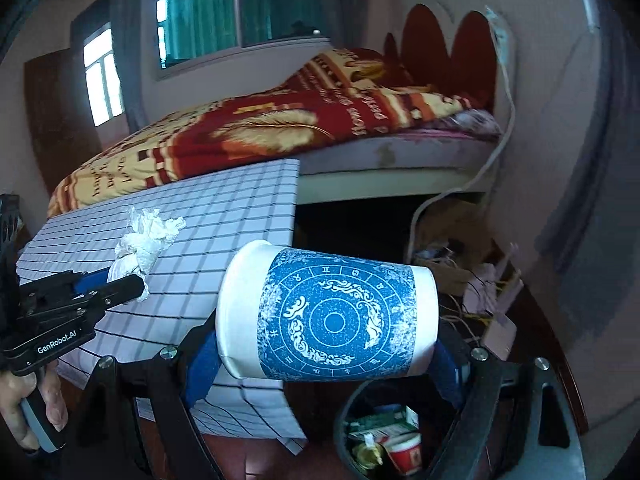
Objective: Collect trash
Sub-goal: 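Lift the white tissue and blue-white cup and carry both over the black bin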
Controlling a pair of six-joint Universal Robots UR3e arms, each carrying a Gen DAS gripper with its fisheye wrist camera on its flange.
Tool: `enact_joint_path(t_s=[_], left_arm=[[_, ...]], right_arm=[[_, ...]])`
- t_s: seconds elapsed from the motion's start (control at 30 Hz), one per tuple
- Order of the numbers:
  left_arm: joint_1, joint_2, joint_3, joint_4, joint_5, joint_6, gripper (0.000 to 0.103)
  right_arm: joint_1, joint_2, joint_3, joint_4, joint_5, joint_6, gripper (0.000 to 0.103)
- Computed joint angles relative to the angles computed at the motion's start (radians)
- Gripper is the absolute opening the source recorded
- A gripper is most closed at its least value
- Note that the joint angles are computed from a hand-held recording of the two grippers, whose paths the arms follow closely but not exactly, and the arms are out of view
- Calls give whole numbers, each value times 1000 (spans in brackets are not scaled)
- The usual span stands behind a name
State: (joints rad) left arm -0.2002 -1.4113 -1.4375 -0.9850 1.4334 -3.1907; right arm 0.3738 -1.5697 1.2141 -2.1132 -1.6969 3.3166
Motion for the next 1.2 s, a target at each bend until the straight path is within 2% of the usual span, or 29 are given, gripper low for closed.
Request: enact_joint_path(t_s=[0.43,0.63,0.8,1.0,1.07,1.2], left_arm=[[-224,-185,114,25,54,-34,32],[-330,-301,196,23,63,-50,32],[-406,-395,258,19,61,-70,32],[-460,-487,288,6,55,-89,32],[-470,-508,282,2,52,-95,32],[-476,-544,268,-2,35,-103,32]], right_arm=[[-183,-286,351,-16,53,-23,88],[-341,-460,514,30,129,-85,88],[-527,-607,628,121,257,-184,88],[-797,-782,787,246,421,-381,88],[-850,-814,833,264,442,-426,88],[-851,-812,925,209,431,-461,88]])
